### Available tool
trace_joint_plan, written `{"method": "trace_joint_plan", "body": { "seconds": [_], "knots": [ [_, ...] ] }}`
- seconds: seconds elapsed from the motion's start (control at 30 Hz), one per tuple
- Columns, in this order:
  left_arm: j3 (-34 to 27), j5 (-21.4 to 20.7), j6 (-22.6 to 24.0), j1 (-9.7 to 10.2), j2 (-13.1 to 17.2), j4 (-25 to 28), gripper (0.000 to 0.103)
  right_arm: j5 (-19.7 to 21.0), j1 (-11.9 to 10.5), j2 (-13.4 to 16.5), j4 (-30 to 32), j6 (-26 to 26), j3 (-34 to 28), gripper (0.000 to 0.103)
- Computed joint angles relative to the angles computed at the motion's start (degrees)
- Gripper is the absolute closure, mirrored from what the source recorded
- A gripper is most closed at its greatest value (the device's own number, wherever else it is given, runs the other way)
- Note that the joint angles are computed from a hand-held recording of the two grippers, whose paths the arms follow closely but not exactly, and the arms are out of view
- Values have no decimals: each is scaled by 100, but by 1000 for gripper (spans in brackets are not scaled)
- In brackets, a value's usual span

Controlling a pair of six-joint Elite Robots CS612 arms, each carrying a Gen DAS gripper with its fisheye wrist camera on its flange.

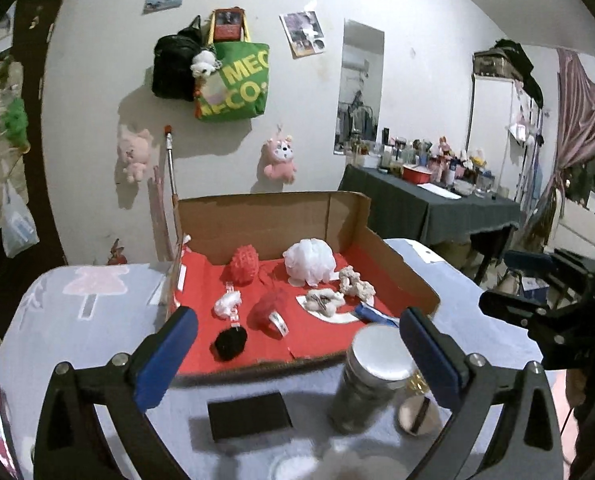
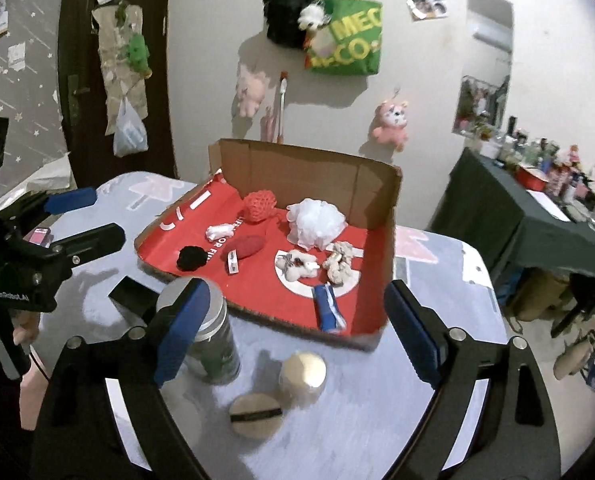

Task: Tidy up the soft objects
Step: 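Withdraw both tools from the box, then grasp the white crumpled cloth with the left tool while the right tool grasps the beige powder puff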

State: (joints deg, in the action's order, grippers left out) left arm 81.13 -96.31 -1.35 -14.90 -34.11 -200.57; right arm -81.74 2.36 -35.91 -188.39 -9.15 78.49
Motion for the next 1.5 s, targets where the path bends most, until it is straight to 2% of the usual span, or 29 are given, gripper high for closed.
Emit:
{"method": "trace_joint_plan", "body": {
  "seconds": [0.13, 0.27, 0.43, 0.6, 0.67, 1.0, 1.23, 1.5],
  "knots": [
    [336, 132, -137, -48, -34, -392, 0, -102, 23, -54, -700, 271, 439, 13],
    [538, 246, -193, -88, -13, -614, 0, -322, 61, -58, -1147, 464, 720, 13],
    [687, 448, -200, -142, 25, -677, 0, -311, 69, 28, -1510, 610, 900, 13],
    [778, 622, -145, -208, 120, -845, 0, -654, 130, 169, -1859, 724, 983, 13],
    [791, 584, -130, -213, 166, -879, 0, -655, 130, 237, -1994, 848, 1023, 13],
    [740, 576, -357, -235, 405, -740, 0, -751, 159, 512, -1900, 1076, 977, 13],
    [705, 474, -326, -237, 456, -476, 0, -582, 117, 610, -1563, 1174, 897, 13],
    [628, 192, -181, -207, 445, 107, 0, -319, 71, 603, -1034, 1062, 769, 13]
  ]
}}
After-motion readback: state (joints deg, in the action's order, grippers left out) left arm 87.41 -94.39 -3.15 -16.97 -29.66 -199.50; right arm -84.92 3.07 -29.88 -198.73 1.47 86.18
